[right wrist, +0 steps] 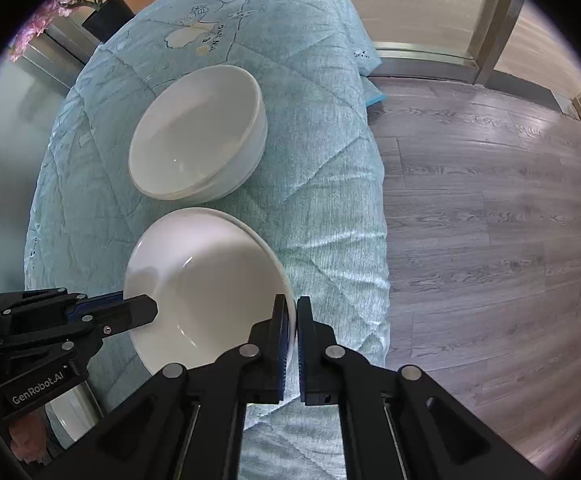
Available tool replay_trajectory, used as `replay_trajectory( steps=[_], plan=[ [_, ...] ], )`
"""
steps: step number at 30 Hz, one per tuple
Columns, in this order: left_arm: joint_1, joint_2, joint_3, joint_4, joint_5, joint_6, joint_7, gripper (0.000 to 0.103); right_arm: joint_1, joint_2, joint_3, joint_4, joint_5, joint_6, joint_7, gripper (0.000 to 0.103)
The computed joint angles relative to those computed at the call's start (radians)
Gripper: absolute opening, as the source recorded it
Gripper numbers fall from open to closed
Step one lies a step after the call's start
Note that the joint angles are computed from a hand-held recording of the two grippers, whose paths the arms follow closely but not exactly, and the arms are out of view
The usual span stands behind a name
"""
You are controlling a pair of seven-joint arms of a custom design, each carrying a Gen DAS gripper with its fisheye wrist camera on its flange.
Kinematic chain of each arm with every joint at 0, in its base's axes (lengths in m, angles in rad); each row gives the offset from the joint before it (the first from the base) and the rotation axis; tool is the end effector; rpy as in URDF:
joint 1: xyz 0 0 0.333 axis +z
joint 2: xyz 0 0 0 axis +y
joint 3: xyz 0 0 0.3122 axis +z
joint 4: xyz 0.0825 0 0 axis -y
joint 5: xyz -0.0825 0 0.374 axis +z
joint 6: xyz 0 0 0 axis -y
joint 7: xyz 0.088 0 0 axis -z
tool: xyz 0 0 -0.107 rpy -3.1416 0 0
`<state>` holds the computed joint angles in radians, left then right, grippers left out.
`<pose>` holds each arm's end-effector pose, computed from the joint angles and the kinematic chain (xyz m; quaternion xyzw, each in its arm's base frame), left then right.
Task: Organize plates and bowls
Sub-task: 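Close both grippers on the rim of the white bowl, then lift the white bowl with both grippers and carry it over the green bowl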
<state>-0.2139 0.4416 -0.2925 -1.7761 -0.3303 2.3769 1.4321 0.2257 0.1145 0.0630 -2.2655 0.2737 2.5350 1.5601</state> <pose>0.5846 -0.3070 0.3405 0.6539 -0.7295 0.1553 0.1272 0.5172 0.1502 0.3277 -0.7314 0.6717 0.0256 0.1151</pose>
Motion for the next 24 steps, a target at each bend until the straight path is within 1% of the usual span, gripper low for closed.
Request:
replay_trajectory(
  steps=[2,3,5,9,13,15,18,21,24],
  plan=[
    [-0.005,-0.039,0.005,-0.038,0.016,0.015,0.001,0.006,0.002,-0.010,0.001,-0.012,0.003,0.009,0.014,0.003],
    [-0.014,-0.062,0.009,-0.057,0.033,0.037,-0.001,0.006,0.002,-0.019,0.001,-0.021,0.011,0.016,0.016,0.003],
    [-0.013,-0.103,0.005,-0.091,0.029,0.057,0.004,0.006,0.004,-0.052,0.001,-0.041,0.016,0.028,0.024,0.003],
    [-0.016,-0.204,0.001,-0.142,0.013,0.059,0.018,0.005,0.016,-0.171,-0.002,-0.100,0.006,0.044,0.060,0.003],
    [-0.029,-0.345,0.015,-0.201,0.012,0.027,0.001,0.005,0.039,-0.309,-0.002,-0.163,0.002,0.043,0.080,0.003],
    [-0.036,-0.431,0.023,-0.250,-0.014,0.006,-0.002,0.005,0.054,-0.380,0.001,-0.193,-0.007,0.030,0.096,0.003],
    [-0.051,-0.545,0.040,-0.317,-0.033,-0.031,-0.007,0.005,0.075,-0.504,0.024,-0.239,-0.050,0.001,0.138,0.004],
    [-0.070,-0.661,0.061,-0.391,-0.061,-0.050,-0.003,0.004,0.089,-0.602,0.049,-0.277,-0.098,-0.026,0.198,0.004],
    [-0.089,-0.768,0.071,-0.447,-0.057,-0.076,-0.022,0.004,0.113,-0.703,0.065,-0.316,-0.118,-0.057,0.257,0.005]
  ],
)
